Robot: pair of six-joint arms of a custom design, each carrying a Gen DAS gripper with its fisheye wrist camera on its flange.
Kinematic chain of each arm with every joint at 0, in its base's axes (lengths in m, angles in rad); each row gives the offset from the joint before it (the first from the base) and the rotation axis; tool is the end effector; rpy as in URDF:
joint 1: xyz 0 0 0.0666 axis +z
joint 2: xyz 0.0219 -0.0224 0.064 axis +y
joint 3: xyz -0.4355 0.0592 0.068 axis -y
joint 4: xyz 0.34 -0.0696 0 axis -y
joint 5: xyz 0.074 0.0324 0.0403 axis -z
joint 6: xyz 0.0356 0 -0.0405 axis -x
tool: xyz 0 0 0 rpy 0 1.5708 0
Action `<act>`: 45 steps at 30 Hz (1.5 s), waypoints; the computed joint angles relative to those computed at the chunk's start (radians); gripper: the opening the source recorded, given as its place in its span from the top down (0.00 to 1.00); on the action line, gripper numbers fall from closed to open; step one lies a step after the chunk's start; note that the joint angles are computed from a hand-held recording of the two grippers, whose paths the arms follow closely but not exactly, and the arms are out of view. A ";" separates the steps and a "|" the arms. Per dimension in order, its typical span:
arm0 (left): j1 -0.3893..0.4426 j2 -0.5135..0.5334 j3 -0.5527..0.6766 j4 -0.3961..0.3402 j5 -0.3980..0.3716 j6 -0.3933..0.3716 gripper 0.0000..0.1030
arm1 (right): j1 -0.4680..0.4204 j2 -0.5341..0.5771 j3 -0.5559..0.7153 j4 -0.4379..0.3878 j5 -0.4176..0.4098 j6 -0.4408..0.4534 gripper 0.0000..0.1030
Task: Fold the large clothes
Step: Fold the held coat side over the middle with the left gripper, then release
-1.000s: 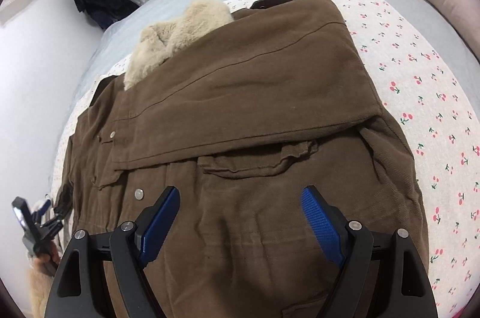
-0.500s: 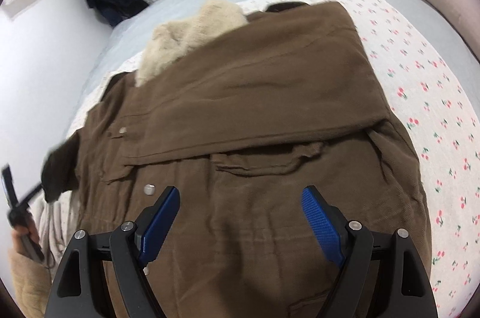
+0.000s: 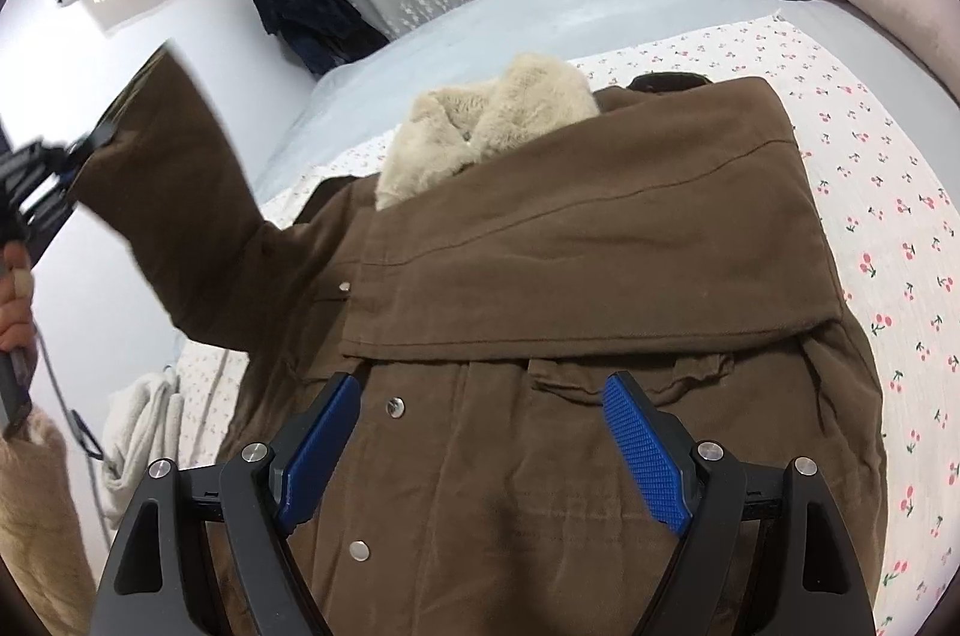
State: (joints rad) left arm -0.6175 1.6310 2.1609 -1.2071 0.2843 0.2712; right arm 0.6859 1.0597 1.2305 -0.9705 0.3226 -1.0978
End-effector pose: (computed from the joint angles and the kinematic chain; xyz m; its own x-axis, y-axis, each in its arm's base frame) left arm 0.3964 -0.2942 0.6651 -0.6888 0.1738 -0.7038 0.5703 0.7292 -0.3781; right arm 0.2227 0.1672 0.5241 -0.6354 0.5710 -0.5199 0.2983 0.8024 0.5168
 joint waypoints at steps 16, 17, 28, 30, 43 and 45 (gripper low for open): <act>0.054 -0.116 -0.431 0.260 0.018 -0.086 0.39 | -0.246 -0.077 -0.203 0.364 -0.256 -0.034 0.18; 0.082 -0.136 -0.481 0.294 -0.023 -0.084 0.40 | -0.254 -0.065 -0.212 0.378 -0.281 -0.040 0.19; 0.298 -0.149 -0.763 0.445 -0.027 0.074 0.52 | -0.183 0.137 -0.128 0.290 -0.177 0.096 0.80; 0.307 -0.142 -0.748 0.440 0.017 0.073 0.59 | -0.156 0.134 -0.090 0.280 -0.107 0.120 0.90; 0.166 -0.064 -0.673 0.513 -0.211 -0.098 0.56 | -0.155 0.201 -0.048 0.126 0.037 0.120 0.78; 0.154 -0.071 -0.661 0.555 -0.184 -0.126 0.56 | -0.138 0.173 -0.037 0.135 0.088 0.128 0.74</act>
State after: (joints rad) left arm -0.4638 1.5605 1.5001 -0.6519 0.1002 0.1449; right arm 0.5477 1.2323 1.1933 -0.8358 0.4108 -0.9693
